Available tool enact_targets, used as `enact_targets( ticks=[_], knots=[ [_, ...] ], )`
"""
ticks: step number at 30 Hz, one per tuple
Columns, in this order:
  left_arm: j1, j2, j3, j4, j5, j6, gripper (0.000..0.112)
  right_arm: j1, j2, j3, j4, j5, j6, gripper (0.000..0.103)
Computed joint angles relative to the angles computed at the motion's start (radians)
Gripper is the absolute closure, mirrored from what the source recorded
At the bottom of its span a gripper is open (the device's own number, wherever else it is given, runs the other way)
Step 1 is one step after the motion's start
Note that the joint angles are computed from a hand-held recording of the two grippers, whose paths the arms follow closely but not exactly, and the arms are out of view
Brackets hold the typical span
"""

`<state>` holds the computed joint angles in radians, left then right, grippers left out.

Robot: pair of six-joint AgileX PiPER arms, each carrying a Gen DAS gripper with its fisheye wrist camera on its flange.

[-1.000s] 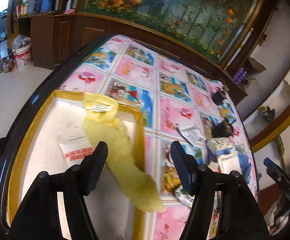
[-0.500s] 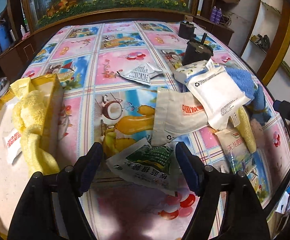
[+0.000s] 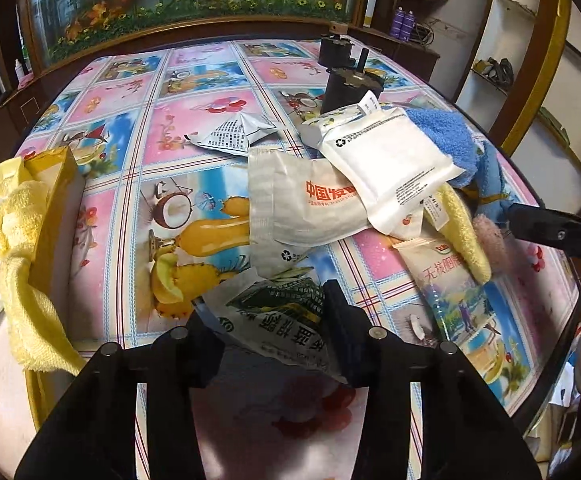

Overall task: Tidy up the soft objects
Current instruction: 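Grasp the green snack bag with the left tool while the right tool grasps the pink bear, then lower the snack bag into the box with left tool while right tool releases the bear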

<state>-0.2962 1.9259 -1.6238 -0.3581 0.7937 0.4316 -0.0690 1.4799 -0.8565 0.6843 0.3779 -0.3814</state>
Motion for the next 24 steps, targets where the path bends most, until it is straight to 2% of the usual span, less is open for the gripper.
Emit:
enact_targets(
  ticks=[4,8,11,13,15,17,20,24],
  knots=[
    [0.058,-0.08,0.087,-0.165,0.014,0.115,0.07,0.041,0.023,-0.032,-0.108,0.001,0.094,0.031],
    [0.119,-0.141,0.156,-0.302,0.046,0.2,0.069,0.058,0.002,0.004,-0.259,-0.014,0.217,0.031],
    [0.151,-0.164,0.183,-0.344,0.06,0.218,0.069,0.076,0.006,0.025,-0.33,-0.032,0.283,0.031],
    [0.169,-0.174,0.196,-0.357,0.066,0.226,0.069,0.094,0.038,0.006,-0.423,-0.036,0.391,0.036],
    [0.187,-0.187,0.209,-0.364,0.068,0.229,0.069,0.095,0.081,-0.024,-0.416,-0.032,0.404,0.053],
    [0.213,-0.2,0.222,-0.386,0.075,0.245,0.069,0.091,0.114,-0.04,-0.426,-0.046,0.438,0.055],
    [0.278,-0.217,0.213,-0.425,0.118,0.262,0.069,0.088,0.104,-0.017,-0.388,-0.081,0.418,0.063],
    [0.404,-0.216,0.141,-0.458,0.209,0.259,0.069,0.072,-0.034,0.061,-0.303,-0.066,0.345,0.064]
  ],
)
